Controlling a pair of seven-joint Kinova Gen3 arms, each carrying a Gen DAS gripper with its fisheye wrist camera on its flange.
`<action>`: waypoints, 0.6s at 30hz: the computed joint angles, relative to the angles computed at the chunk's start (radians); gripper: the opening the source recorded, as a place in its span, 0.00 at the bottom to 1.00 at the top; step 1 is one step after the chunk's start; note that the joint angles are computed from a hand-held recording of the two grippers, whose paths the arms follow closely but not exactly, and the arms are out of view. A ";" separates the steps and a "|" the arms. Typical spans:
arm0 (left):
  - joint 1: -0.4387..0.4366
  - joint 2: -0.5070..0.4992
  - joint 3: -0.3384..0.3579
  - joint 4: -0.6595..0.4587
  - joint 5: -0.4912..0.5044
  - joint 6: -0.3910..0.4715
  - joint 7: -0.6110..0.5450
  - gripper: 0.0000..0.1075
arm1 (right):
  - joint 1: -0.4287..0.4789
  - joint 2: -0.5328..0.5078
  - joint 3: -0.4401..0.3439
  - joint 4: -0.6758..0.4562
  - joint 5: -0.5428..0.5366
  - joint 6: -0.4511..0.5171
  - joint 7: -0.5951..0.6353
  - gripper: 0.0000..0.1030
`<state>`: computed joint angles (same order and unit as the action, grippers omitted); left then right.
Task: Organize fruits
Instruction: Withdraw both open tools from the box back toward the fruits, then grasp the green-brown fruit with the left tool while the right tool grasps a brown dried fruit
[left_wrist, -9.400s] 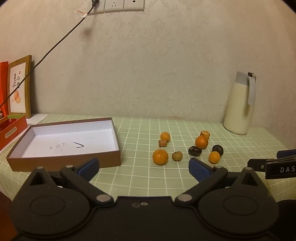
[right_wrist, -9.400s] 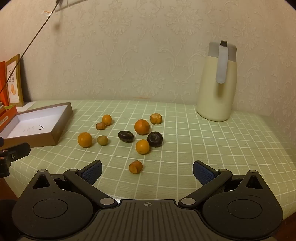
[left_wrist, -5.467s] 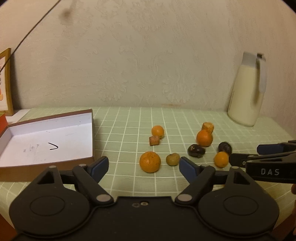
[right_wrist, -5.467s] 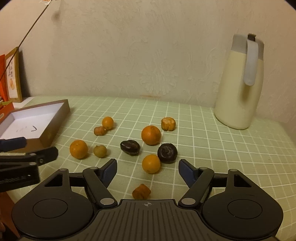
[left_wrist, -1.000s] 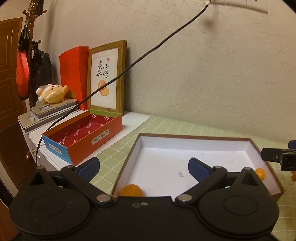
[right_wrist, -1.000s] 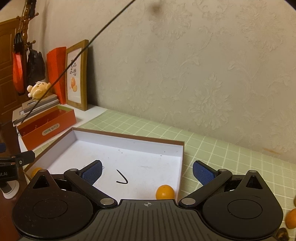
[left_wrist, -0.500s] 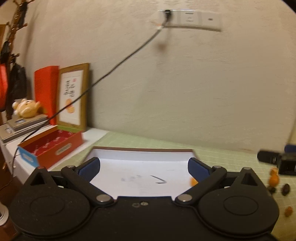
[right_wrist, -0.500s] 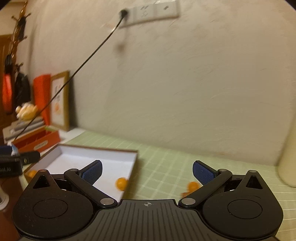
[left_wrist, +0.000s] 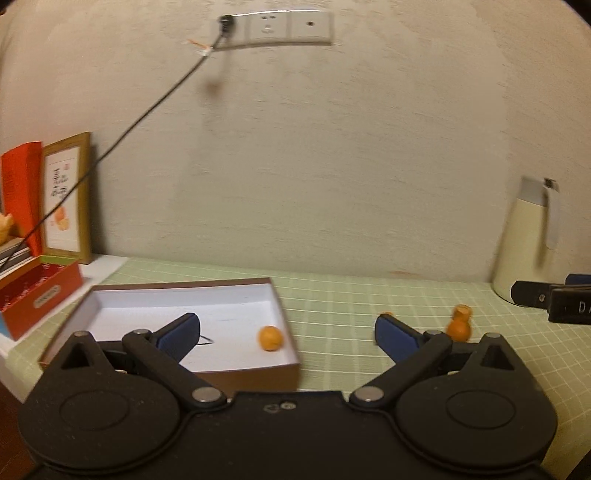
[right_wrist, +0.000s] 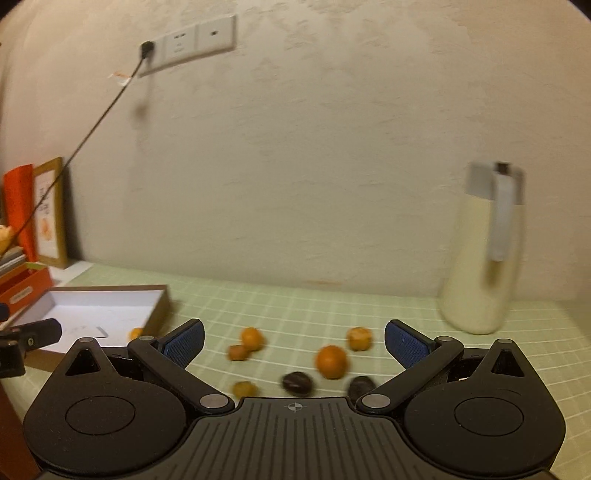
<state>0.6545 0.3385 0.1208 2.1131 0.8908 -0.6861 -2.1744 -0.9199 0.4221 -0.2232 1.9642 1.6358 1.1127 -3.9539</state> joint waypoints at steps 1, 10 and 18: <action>0.004 0.007 0.003 -0.006 -0.002 0.002 -0.003 0.89 | -0.002 -0.007 -0.001 0.012 -0.015 0.009 0.003 1.00; 0.045 0.072 -0.002 -0.073 0.000 0.046 -0.039 0.87 | 0.016 -0.039 -0.009 0.089 -0.087 0.024 -0.013 1.00; 0.078 0.113 -0.017 -0.125 0.016 0.080 -0.069 0.85 | 0.036 -0.034 -0.012 0.120 -0.087 0.004 -0.016 1.00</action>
